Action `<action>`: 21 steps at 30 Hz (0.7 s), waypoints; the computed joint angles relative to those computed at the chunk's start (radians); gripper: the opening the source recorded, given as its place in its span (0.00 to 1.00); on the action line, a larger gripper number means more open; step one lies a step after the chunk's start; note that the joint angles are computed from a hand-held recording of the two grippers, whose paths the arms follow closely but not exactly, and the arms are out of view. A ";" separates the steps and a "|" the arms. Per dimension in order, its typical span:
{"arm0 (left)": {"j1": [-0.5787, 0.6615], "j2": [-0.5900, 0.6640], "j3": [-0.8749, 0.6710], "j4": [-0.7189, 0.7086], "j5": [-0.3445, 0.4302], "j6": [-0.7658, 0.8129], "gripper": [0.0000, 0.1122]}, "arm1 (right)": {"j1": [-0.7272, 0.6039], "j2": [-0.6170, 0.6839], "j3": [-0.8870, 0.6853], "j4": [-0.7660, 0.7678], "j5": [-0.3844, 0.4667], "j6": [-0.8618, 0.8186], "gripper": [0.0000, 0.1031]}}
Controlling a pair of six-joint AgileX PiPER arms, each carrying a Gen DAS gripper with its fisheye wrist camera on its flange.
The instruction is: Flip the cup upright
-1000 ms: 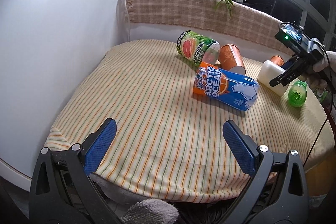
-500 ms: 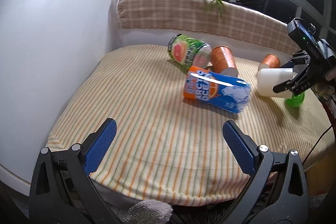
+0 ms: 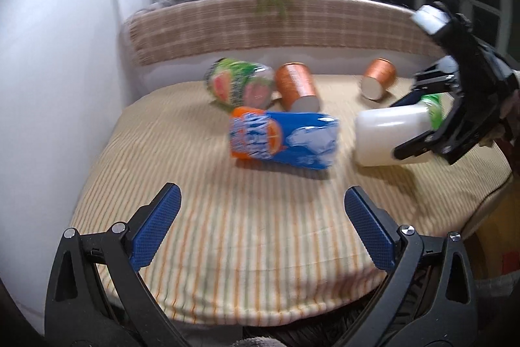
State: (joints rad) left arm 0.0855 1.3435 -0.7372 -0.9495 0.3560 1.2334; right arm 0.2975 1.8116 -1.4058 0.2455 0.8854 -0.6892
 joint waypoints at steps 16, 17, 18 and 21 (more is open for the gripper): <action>-0.359 0.177 -0.408 0.528 0.323 -0.076 0.84 | -0.380 -0.440 0.539 0.639 -0.089 -0.163 0.71; -0.404 0.186 -0.402 0.601 0.305 -0.095 0.84 | -0.409 -0.494 0.605 0.671 -0.096 -0.179 0.71; -0.443 0.202 -0.408 0.670 0.295 -0.121 0.84 | -0.439 -0.552 0.671 0.704 -0.098 -0.190 0.71; -0.523 0.241 -0.427 0.827 0.277 -0.197 0.84 | -0.564 -0.682 0.866 0.831 -0.070 -0.271 0.71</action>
